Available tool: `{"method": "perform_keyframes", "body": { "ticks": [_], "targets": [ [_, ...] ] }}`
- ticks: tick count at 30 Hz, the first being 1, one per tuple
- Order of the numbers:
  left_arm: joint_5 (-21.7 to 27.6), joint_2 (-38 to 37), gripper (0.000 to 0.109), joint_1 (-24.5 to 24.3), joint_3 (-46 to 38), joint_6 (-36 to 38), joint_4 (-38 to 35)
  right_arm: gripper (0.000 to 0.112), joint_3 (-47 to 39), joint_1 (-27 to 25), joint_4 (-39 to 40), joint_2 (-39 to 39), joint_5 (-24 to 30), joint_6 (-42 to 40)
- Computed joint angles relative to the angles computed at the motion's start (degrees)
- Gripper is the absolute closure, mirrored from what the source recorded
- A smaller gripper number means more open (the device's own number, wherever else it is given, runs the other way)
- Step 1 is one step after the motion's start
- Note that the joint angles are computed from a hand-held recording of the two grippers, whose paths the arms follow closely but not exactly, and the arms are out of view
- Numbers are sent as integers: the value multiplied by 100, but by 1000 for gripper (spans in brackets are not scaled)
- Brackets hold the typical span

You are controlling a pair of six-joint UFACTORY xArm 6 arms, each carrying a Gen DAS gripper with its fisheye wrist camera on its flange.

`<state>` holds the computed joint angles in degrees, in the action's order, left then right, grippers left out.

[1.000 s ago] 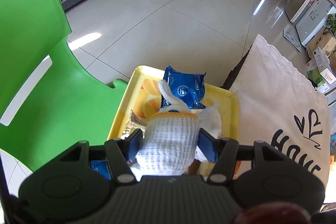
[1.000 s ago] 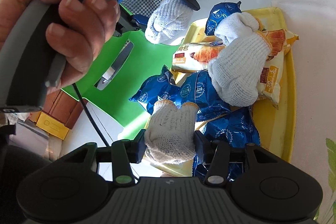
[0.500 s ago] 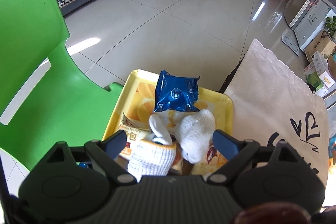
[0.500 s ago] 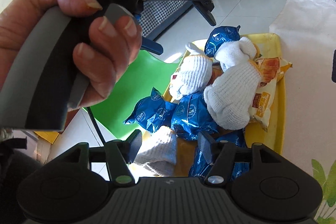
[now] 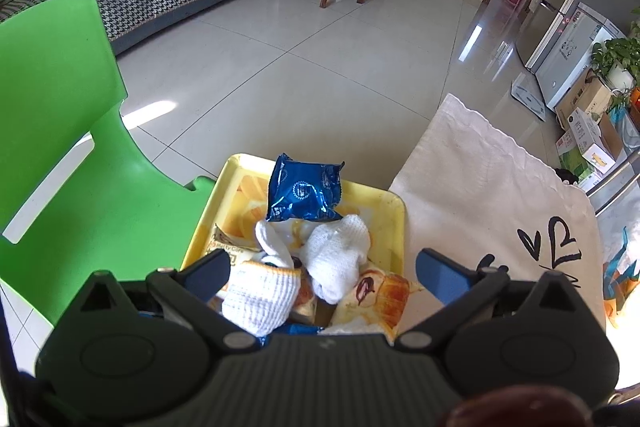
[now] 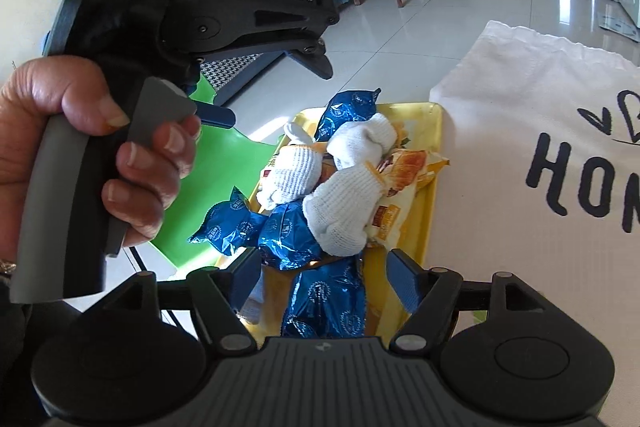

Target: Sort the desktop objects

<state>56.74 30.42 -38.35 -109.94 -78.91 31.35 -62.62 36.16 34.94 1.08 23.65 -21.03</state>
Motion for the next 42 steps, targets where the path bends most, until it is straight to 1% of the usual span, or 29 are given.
{"method": "perform_keyframes", "body": {
  "ticks": [4, 8, 10, 11, 14, 16, 19, 22, 26, 31, 37, 39, 42],
  "targets": [
    [233, 29, 6, -155, -103, -1, 214, 36, 346, -235, -927, -407, -26, 458],
    [327, 2, 6, -294, -48, -47, 251, 35, 530, -661, -2946, -559, -62, 2207],
    [359, -5, 6, -364, -11, -38, 194, 35, 450, -862, -3594, -502, 2, 2959],
    [367, -2, 6, -395, 0, -17, 166, 35, 399, -960, -3610, -476, 31, 3140],
    [545, 59, 6, -518, -68, 27, 181, 34, 233, -1155, -2959, -340, 113, 2972],
    [761, 161, 6, -598, -223, 93, 186, 33, 66, -1246, -2966, -204, 251, 3228],
    [822, 172, 6, -678, -201, 110, 132, 33, -125, -1332, -3071, -30, 354, 3500],
    [897, 217, 6, -750, -239, 125, 66, 33, -258, -1389, -2840, 101, 375, 3374],
    [1063, 379, 6, -873, -452, 271, 31, 32, -435, -1399, -3012, 284, 367, 3467],
    [1165, 528, 6, -976, -602, 415, -124, 32, -688, -1332, -2863, 543, 348, 3241],
    [1276, 629, 6, -1078, -672, 444, -296, 32, -970, -1204, -2955, 827, 379, 2979],
    [1295, 643, 6, -1100, -674, 446, -331, 32, -1046, -1173, -2825, 893, 402, 2788],
    [1453, 730, 6, -1135, -801, 479, -375, 31, -1132, -1109, -2670, 970, 423, 2532]
  ]
}}
